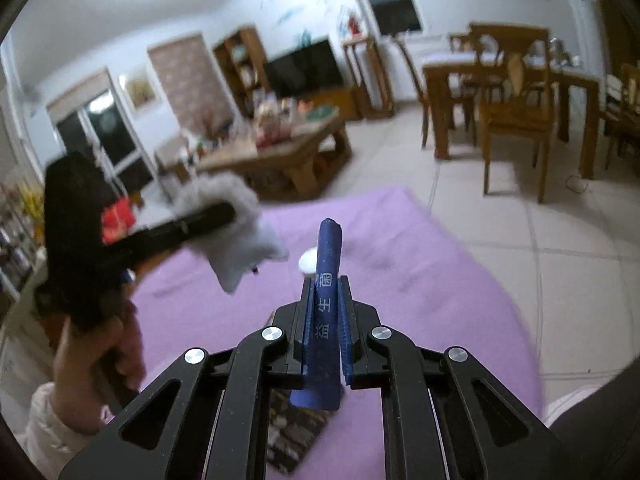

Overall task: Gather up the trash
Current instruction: 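Carry the puff and blue tube to the black bin and release both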

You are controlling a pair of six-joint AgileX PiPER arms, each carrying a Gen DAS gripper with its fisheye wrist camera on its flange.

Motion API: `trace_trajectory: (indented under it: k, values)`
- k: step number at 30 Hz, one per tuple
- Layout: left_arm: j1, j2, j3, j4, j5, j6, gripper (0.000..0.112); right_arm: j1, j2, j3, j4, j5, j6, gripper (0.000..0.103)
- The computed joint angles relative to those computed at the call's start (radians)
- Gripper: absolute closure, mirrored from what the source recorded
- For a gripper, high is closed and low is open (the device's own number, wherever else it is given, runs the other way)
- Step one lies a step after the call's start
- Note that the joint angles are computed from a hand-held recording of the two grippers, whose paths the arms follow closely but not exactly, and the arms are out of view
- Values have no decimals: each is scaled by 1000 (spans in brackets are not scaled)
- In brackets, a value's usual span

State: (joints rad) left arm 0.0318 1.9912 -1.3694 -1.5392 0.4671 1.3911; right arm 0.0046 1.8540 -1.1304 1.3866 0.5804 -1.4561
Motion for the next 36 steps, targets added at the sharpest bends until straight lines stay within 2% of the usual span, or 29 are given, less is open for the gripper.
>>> trace_trajectory:
  k: [3,7,10,15,17,24,30,36]
  values:
    - [-75,-58,75,-106,-22,121,67,-137,-125,130,125,61,-159,91]
    - [-204,-98,109,-179,-69,198,67,-358,-205,208,192,181,-274,91]
    - [-310,-95,90,-201,-108,219,67,-518,-216,223,200,274,-320,91]
    - [-468,-28,-4,-157,-153,171,67,-781,-177,196,173,414,-371,91]
    - [-516,3,-48,-103,-165,124,67,-870,-134,151,149,460,-360,91]
    - [-653,192,-318,294,-147,-282,67,-1079,16,8,114,523,-363,91]
    - [-713,354,-553,578,-94,-585,67,-1165,142,-119,79,540,-340,91]
    - [-732,441,-680,737,-47,-739,67,-1174,232,-198,60,508,-310,91]
